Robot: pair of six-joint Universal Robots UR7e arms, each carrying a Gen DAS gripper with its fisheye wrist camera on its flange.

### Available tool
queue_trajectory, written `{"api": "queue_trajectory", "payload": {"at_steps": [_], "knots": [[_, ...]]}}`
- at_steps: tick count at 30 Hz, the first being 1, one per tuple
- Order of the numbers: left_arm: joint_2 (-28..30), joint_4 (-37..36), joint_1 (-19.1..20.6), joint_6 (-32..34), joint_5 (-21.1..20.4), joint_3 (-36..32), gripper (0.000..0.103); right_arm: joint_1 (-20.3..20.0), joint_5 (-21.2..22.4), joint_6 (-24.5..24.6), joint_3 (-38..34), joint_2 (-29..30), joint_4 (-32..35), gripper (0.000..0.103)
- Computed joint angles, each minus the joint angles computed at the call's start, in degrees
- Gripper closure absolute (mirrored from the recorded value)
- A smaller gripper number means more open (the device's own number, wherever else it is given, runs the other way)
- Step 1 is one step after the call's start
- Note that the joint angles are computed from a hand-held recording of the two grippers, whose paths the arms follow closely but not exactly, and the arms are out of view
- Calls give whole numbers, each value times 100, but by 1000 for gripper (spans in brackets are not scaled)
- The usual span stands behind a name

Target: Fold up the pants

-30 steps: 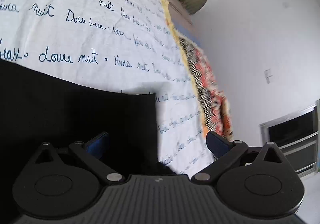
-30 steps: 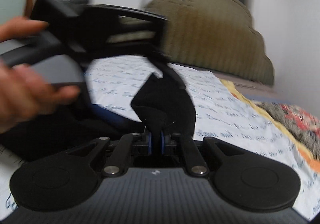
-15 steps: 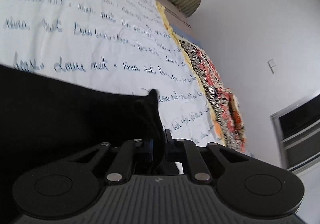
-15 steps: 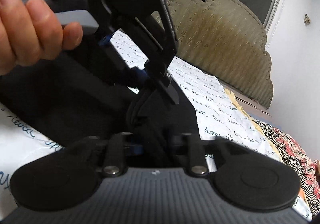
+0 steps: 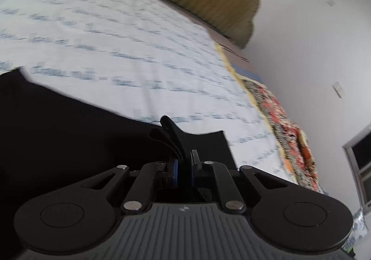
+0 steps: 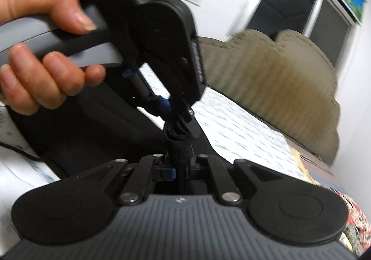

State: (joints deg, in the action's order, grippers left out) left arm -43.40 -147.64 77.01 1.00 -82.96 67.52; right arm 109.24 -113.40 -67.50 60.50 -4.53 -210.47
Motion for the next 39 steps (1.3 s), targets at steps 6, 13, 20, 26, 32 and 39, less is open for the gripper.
{"api": "queue_trajectory", "payload": {"at_steps": [6,13,20,26,32,39], "knots": [[-175,-160,202,-4,358,148,93,129,54,158,-589,424,773,95],[-267,-162,242,190,961,148,86,169,62,426,-823,573,1236,91],[-836,-1846,-40,1335,2491,1125,11,61,692,1469,527,-554,2161,84],[-1207,-2207,-116,2155,3662,1691,11,-100,704,2143,479,-648,1771,84],[-1493,-2337,106,2527,4392,2156,11,-40,-43,1517,156,-247,1954,82],[-1900,-2864,139,2635,4641,2534,10,174,-290,1122,-143,-48,2082,66]]}}
